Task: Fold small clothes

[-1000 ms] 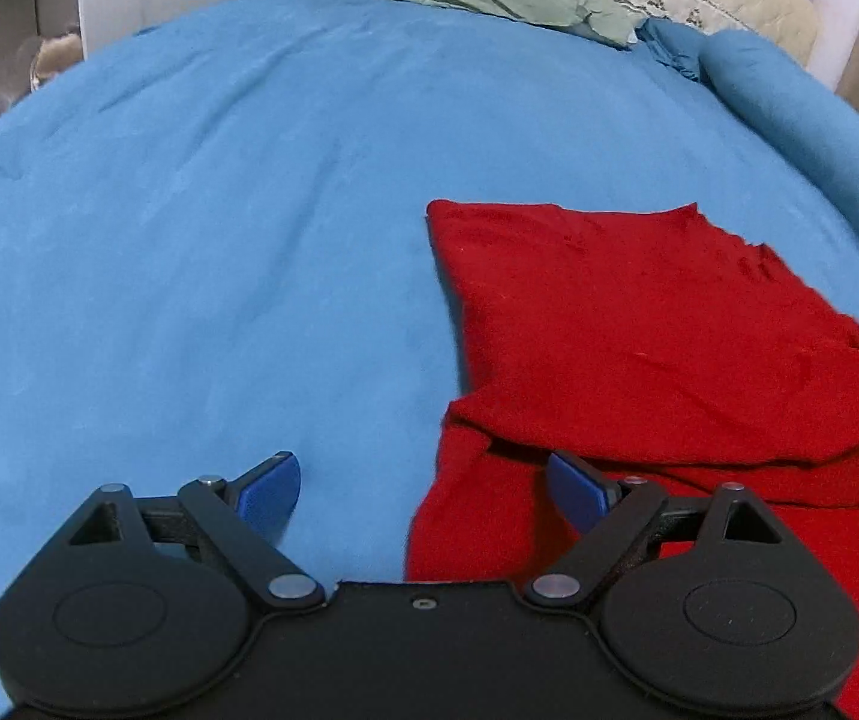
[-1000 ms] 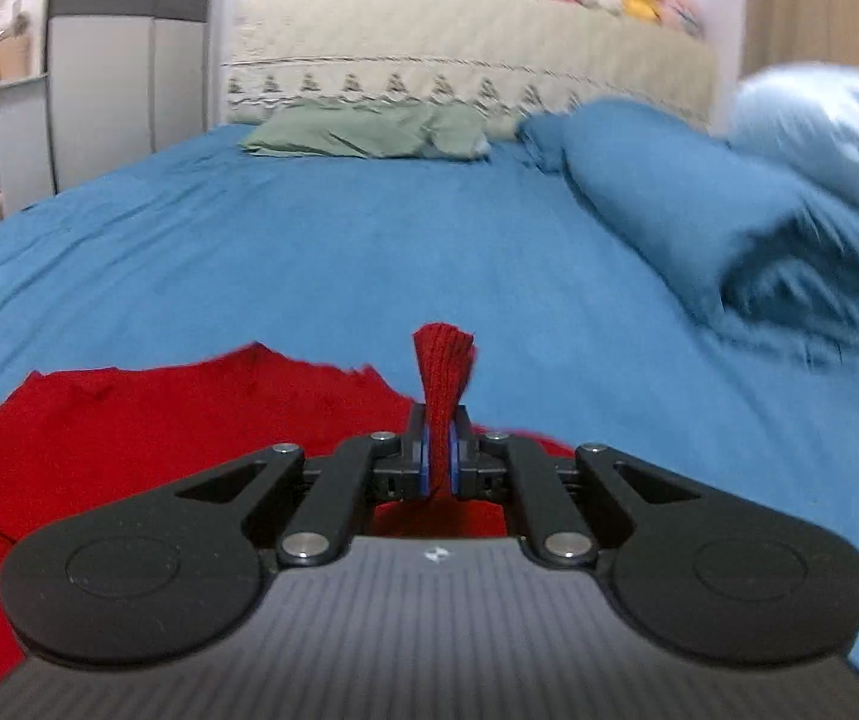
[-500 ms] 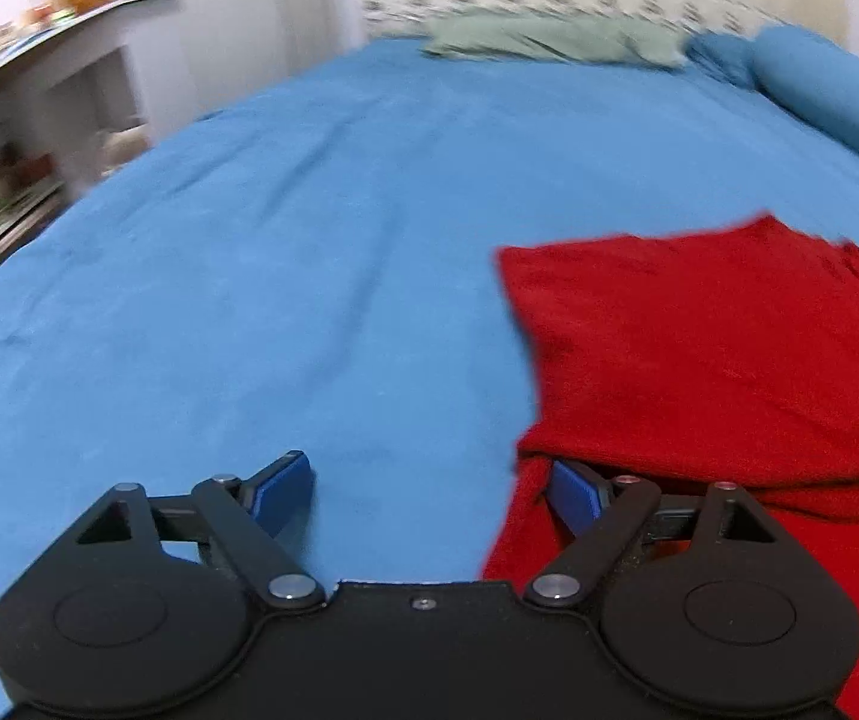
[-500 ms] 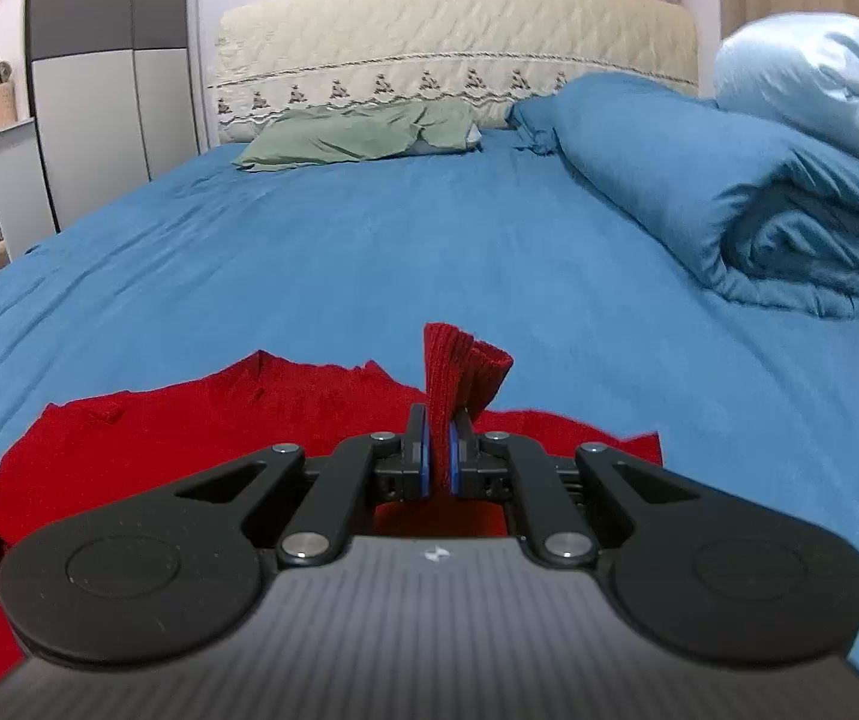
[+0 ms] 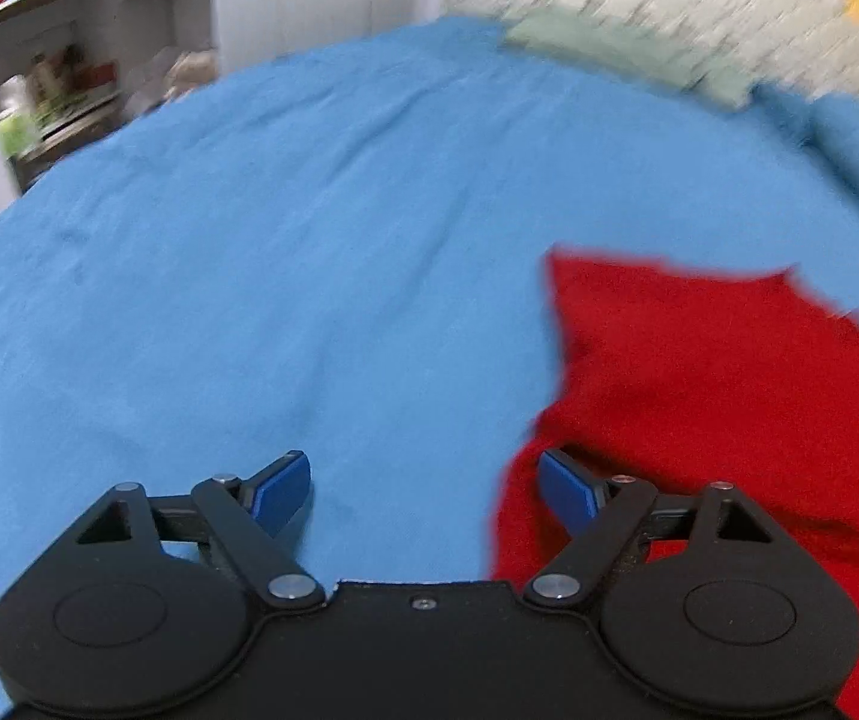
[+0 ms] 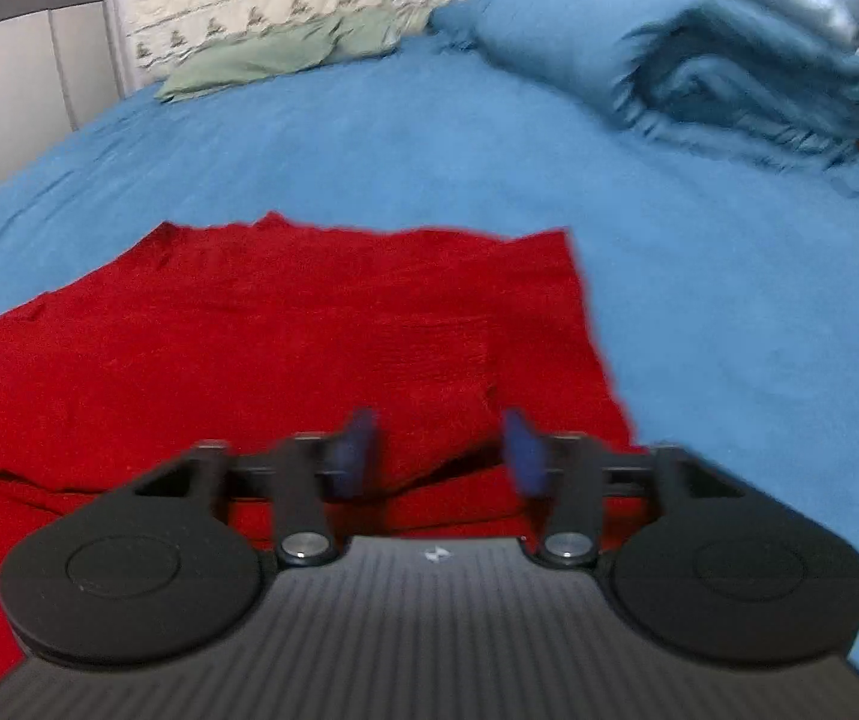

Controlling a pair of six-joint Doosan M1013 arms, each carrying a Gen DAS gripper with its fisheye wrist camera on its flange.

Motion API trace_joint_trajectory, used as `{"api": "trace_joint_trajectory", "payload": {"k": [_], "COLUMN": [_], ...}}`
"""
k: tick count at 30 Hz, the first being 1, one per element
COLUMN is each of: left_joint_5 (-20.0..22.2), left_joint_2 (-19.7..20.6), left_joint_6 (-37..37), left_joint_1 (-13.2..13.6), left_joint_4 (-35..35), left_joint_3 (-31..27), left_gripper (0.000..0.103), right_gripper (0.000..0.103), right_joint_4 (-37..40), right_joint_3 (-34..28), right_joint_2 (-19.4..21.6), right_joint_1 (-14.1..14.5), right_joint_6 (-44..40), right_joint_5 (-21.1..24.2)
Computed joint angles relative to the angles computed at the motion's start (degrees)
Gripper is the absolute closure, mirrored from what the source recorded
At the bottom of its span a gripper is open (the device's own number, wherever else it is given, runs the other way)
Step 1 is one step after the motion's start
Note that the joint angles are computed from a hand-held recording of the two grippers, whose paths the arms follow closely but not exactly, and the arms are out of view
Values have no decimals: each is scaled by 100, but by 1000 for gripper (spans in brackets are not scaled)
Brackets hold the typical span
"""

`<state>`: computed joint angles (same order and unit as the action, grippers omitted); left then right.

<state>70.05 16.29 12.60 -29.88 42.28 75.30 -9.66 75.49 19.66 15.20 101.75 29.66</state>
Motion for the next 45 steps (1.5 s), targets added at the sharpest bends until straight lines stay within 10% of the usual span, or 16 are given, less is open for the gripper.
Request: {"api": "trace_joint_trajectory", "payload": {"k": [4,8,11,22,33,45], "left_joint_5": [-984,-2085,-2472,-1625,-118,213], "left_joint_2": [-45,46,106,242,-467,-1202], "left_joint_6": [112,394,787,1758,1355,995], "left_joint_1": [-52,79,246,234,-631,-1378], "left_joint_4": [678,652,-211,-984,-199,-559], "left_joint_3": [61,125,180,-106,-93,419], "left_gripper": [9,9,11,16,0,0], "right_gripper": [5,5,5,4,0,0], "right_joint_4": [1289,3113,2961,2700,3564,3457], "right_joint_3": [228,-20,-236,-113,869,1790], "right_joint_2": [-151,88,317,170,-1391,-2483], "right_joint_1": [-40,-108,-121,-263,-605,-1154], "right_joint_6": [-1484,-3171,-2969,-2522,-4001,-4223], "right_joint_5": [-718,-369,15,-46,-505,753]}}
